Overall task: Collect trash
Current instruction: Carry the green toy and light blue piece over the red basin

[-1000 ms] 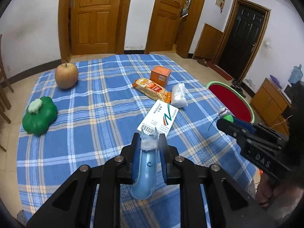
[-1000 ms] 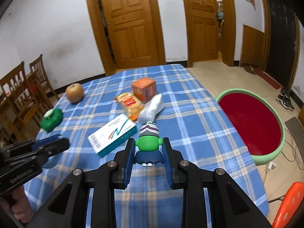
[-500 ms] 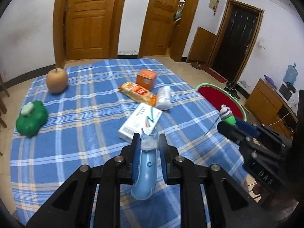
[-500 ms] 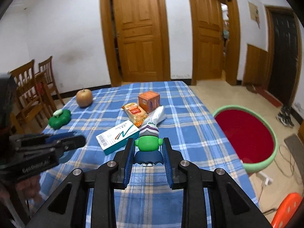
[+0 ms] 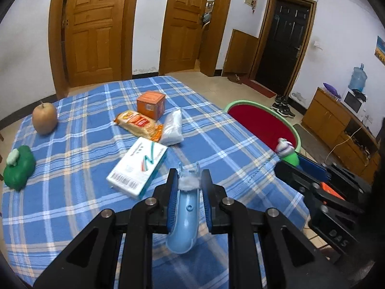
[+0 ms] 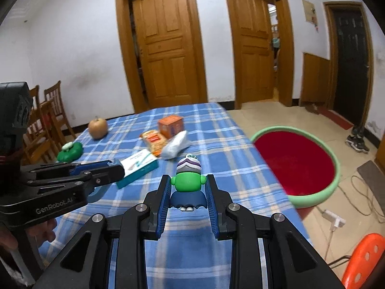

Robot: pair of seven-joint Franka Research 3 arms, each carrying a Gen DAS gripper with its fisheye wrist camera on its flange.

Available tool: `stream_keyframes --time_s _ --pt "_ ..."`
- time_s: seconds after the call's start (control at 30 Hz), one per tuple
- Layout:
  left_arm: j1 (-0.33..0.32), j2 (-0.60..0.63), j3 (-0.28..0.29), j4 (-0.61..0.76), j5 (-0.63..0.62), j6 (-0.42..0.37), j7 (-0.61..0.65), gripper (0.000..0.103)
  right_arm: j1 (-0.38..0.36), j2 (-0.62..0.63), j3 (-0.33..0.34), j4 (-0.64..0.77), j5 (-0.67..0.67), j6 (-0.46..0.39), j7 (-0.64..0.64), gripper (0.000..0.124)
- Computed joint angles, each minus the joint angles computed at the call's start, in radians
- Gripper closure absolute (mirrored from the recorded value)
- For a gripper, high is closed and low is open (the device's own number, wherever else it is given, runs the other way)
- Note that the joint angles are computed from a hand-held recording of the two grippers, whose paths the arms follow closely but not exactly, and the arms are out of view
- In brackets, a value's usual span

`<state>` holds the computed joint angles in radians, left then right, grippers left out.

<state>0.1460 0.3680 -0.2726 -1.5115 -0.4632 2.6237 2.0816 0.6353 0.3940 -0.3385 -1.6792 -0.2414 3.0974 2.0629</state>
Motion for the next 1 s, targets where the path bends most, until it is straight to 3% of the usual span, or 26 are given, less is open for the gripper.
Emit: stream_keyframes --time_s 0.13,0.23,0.47,0.8,1.0 --pt "-0.032 0.034 -0.010 0.047 0.042 -0.004 0.007 0.084 0.106 -0.045 -0.147 -0.062 -0.103 -0.011 0.107 0.095" --pt "-0.044 0.066 -0.035 0.096 0.042 -0.051 0.018 0.083 0.179 -0.081 -0.251 -0.102 -0.225 -0.047 0.223 0.095" --pt "-0.096 0.114 -0.057 0.167 0.074 -0.092 0.036 0.083 0.230 -0.152 -0.357 -0.180 -0.439 -0.070 0.512 0.095" --pt "-0.168 0.216 -0.026 0.328 0.182 -0.172 -0.054 0.083 0.146 -0.180 -0.324 -0.174 -0.611 -0.100 0.665 0.095" --pt "-0.207 0.311 -0.008 0.473 0.269 -0.213 -0.112 0.083 0.004 -0.147 -0.203 -0.130 -0.548 -0.078 0.583 0.095"
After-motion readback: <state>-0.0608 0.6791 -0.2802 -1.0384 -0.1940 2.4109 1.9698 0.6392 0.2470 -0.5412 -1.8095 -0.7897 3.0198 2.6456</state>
